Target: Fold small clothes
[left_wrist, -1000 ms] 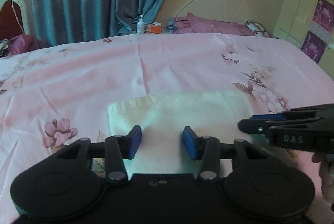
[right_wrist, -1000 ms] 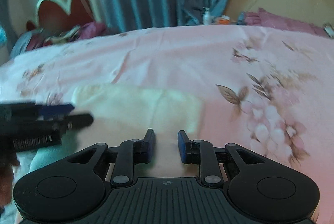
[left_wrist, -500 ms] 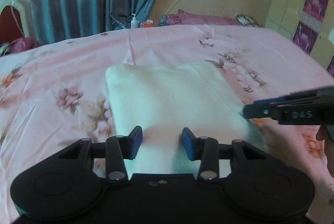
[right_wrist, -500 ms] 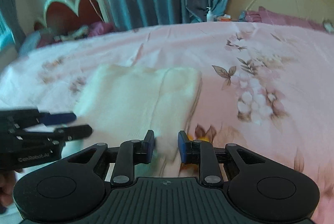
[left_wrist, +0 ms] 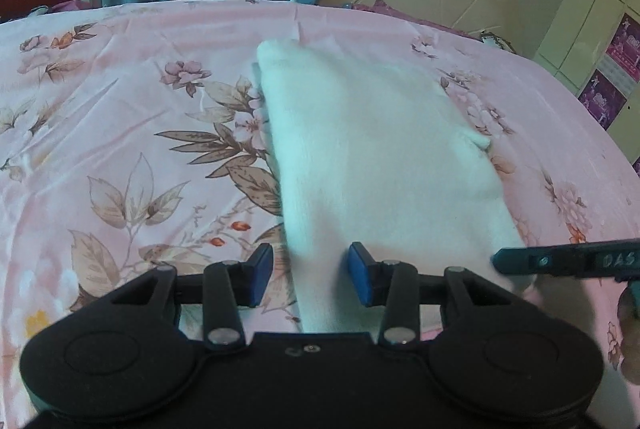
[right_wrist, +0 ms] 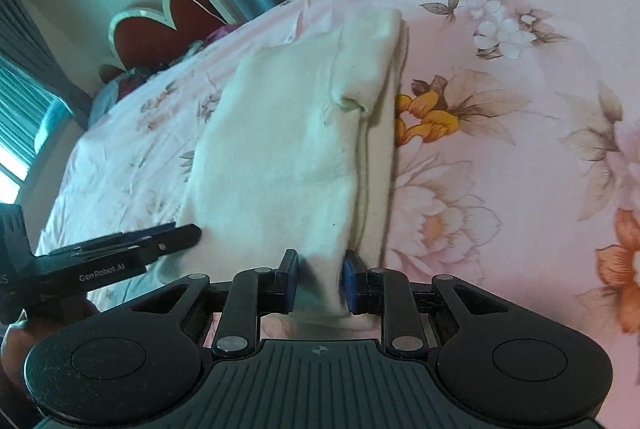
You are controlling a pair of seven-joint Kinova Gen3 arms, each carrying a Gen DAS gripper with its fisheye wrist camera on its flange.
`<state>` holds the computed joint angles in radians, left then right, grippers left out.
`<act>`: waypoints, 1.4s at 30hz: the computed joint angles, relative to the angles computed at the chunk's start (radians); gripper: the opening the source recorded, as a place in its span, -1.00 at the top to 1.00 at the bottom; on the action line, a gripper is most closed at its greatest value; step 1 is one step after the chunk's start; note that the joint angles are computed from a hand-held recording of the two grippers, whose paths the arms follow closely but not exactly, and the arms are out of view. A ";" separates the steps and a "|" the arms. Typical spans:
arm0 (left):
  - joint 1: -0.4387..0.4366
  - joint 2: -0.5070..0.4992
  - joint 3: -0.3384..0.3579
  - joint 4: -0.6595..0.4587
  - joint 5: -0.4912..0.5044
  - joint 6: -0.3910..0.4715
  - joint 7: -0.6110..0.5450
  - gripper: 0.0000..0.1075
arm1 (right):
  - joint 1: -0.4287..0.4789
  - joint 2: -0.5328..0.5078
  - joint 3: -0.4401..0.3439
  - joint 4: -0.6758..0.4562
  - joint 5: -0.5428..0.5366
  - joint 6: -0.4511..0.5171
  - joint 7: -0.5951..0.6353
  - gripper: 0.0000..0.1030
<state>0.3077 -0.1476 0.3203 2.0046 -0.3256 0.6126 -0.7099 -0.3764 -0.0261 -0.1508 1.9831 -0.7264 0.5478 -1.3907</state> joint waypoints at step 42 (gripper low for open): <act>0.012 0.143 -0.087 -0.152 0.094 0.032 -0.152 0.32 | 0.017 0.143 0.030 -0.170 0.127 0.022 -0.108 0.88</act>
